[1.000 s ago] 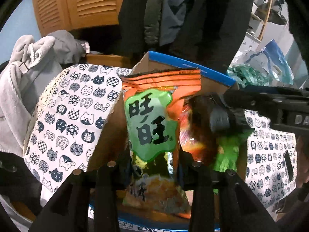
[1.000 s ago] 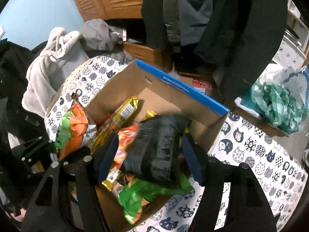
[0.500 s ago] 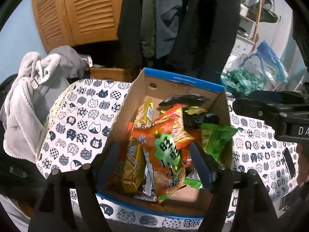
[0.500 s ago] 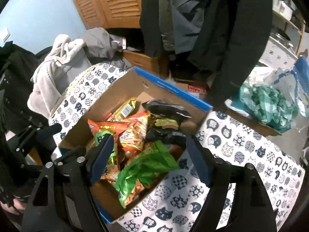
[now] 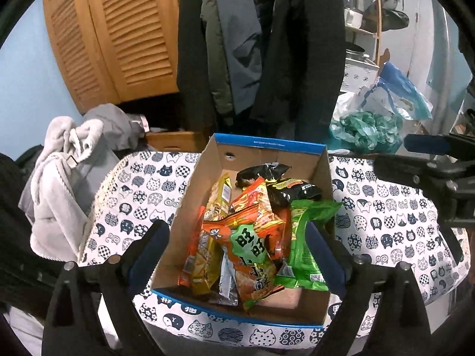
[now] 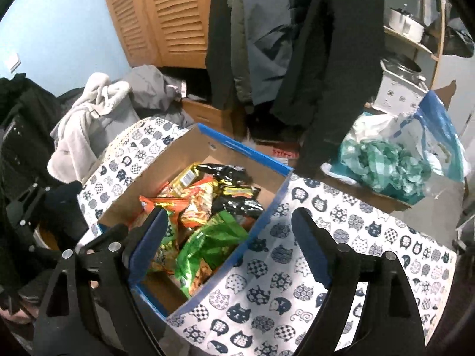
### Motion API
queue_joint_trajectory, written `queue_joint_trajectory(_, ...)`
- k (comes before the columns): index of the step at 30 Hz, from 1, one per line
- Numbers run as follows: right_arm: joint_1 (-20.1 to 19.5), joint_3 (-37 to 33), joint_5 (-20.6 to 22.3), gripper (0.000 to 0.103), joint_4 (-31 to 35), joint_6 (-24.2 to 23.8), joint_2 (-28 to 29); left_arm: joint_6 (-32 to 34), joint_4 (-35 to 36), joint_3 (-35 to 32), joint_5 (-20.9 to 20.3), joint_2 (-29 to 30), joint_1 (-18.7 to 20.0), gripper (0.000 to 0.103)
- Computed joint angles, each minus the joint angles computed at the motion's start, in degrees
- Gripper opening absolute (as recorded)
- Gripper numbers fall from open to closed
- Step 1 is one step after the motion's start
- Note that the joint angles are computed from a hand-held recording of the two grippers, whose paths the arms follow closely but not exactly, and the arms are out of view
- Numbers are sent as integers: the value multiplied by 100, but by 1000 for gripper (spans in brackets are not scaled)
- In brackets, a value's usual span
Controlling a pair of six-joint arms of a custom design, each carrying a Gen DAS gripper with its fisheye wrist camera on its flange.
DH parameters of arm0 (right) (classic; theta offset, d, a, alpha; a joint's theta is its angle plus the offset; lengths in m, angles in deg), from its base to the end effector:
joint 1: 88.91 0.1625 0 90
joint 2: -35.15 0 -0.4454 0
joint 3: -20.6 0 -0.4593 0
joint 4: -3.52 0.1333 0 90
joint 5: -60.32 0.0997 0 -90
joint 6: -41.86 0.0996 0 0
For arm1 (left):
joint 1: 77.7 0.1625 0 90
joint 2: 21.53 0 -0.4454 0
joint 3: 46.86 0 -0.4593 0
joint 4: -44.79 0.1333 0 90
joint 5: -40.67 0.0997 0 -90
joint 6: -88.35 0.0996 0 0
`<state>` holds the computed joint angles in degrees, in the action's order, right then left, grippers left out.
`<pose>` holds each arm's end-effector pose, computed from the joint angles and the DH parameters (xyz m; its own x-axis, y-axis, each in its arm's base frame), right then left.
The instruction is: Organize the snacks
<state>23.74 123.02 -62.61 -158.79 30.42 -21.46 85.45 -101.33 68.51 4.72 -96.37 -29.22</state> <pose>0.3395 -0.6080 0.1747 -0.7824 -0.2612 0.5653 -0.5100 0.7898 -0.3408 -0.2225 -0.5741 0.2644 -0.6153 0.1895 -0.7652 0.6081 0.7317 -0.3079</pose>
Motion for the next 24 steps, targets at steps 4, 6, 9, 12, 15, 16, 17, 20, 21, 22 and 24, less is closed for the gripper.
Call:
queue_joint_trajectory(4,-33,357,-58,85,-192,-46,-239,15,55,31,-39,-16,-68,94)
queue_joint_trajectory(6,-44,481,-62,85,-250,-48,-347,13,74,53,-46,-38,-104,94)
queue_joint_trajectory(9,-49,605,-78,85,-367,-31,-471,-47,125,76,-81,-86,-160,94)
queue_joint_trajectory(12,-72,740,-21,85,-512,-56,-577,-86,150,85,-122,-115,-223,94)
queue_joint_trajectory(15,-84,822,-27,85,-530,-113,-628,-85,127,101,-95,-116,-271,94)
queue_joint_trajectory(16,-81,845,-53,85,-566,-148,-637,-83,124,107,-109,-119,-282,94)
queue_joint_trajectory(17,-79,864,-73,85,-590,-184,-644,-82,132,108,-123,-117,-296,94)
queue_joint_trajectory(20,-103,904,-79,85,-650,-292,-663,-79,158,101,-130,-81,-326,94)
queue_joint_trajectory(21,-118,916,-61,85,-664,-304,-672,-83,183,94,-133,-66,-332,94)
queue_joint_trajectory(22,-122,917,-68,85,-654,-292,-672,-80,199,93,-150,-65,-332,94)
queue_joint_trajectory(24,-136,918,-87,85,-622,-246,-674,-83,218,97,-187,-59,-328,94)
